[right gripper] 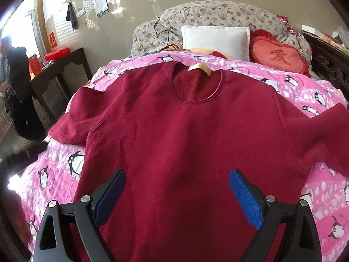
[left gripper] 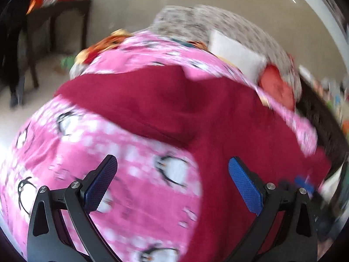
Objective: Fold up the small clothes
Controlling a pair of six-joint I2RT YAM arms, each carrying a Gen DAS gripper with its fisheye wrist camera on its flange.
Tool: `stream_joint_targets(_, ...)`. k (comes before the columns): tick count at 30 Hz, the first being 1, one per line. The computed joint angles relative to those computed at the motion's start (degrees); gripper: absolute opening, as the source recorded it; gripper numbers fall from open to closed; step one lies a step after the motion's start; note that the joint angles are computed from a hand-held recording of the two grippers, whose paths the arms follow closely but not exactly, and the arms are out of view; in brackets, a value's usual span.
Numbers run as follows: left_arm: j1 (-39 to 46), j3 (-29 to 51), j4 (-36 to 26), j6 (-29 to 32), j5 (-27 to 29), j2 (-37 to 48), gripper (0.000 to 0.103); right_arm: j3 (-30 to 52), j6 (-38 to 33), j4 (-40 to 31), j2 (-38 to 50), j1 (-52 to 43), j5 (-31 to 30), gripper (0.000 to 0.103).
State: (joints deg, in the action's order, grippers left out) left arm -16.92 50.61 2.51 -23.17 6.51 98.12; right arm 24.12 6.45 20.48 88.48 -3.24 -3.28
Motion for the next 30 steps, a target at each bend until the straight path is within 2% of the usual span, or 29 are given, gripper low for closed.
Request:
stream_joint_targets(3,11.5,3.0,0.99,-6.82,8.44,4.25,0.103,-0.35,0.44,0.56,-0.26,0.09,-1.61,0.095)
stream_joint_targets(6,17.73,10.35,-1.76,-11.5,11.61,11.6,0.101,-0.93,0.93,1.68,-0.61,0.46,-2.48,0.095)
stream_joint_targets(10,20.94,24.42,-8.31,-14.39,16.45,23.85,0.1,0.31,0.55,0.95,0.9,1.79,-2.15,0.095)
stream_joint_targets(14,20.46,31.0,-6.63,-18.62,15.29,28.75,0.1,1.46,0.2,1.03,3.37,1.99,-2.49,0.095)
stream_joint_targets(16,20.49,35.41,-7.1,-19.45,16.4,32.1,0.096,2.05,0.69,1.46,4.98,1.32,-3.85,0.095)
stream_joint_targets(17,20.35,36.89,-7.0,-19.63,15.89,33.48,0.086,2.03,0.92,2.03,5.73,1.33,-4.1,0.095)
stream_joint_targets(18,20.36,37.84,-6.14,-19.32,15.09,34.53,0.063,2.24,0.98,2.24,6.38,1.17,-4.37,0.095)
stream_joint_targets(19,20.45,39.12,-6.17,-18.65,15.93,35.44,0.048,2.34,1.02,2.35,6.75,1.02,-4.56,0.095)
stream_joint_targets(20,20.92,41.03,-7.55,-18.06,17.87,36.56,0.021,2.51,0.98,2.38,7.13,0.76,-4.84,0.095)
stream_joint_targets(21,21.4,42.66,-9.11,-18.25,20.07,37.35,0.012,2.59,0.89,2.11,7.12,0.39,-5.18,0.095)
stream_joint_targets(22,21.74,42.53,-9.47,-18.83,20.91,36.77,0.012,2.51,0.74,1.79,6.8,0.03,-5.42,0.095)
stream_joint_targets(23,21.52,40.77,-9.01,-18.45,19.38,34.47,0.012,2.06,0.49,1.62,5.96,-0.56,-5.77,0.095)
stream_joint_targets(26,18.0,32.74,-5.77,-11.41,11.36,22.63,0.011,0.28,-0.05,1.69,2.49,-3.58,-7.54,0.095)
stream_joint_targets(30,8.12,25.0,-2.93,-2.23,6.97,8.01,0.011,-0.86,-0.45,-1.09,-3.43,-10.82,-12.26,0.095)
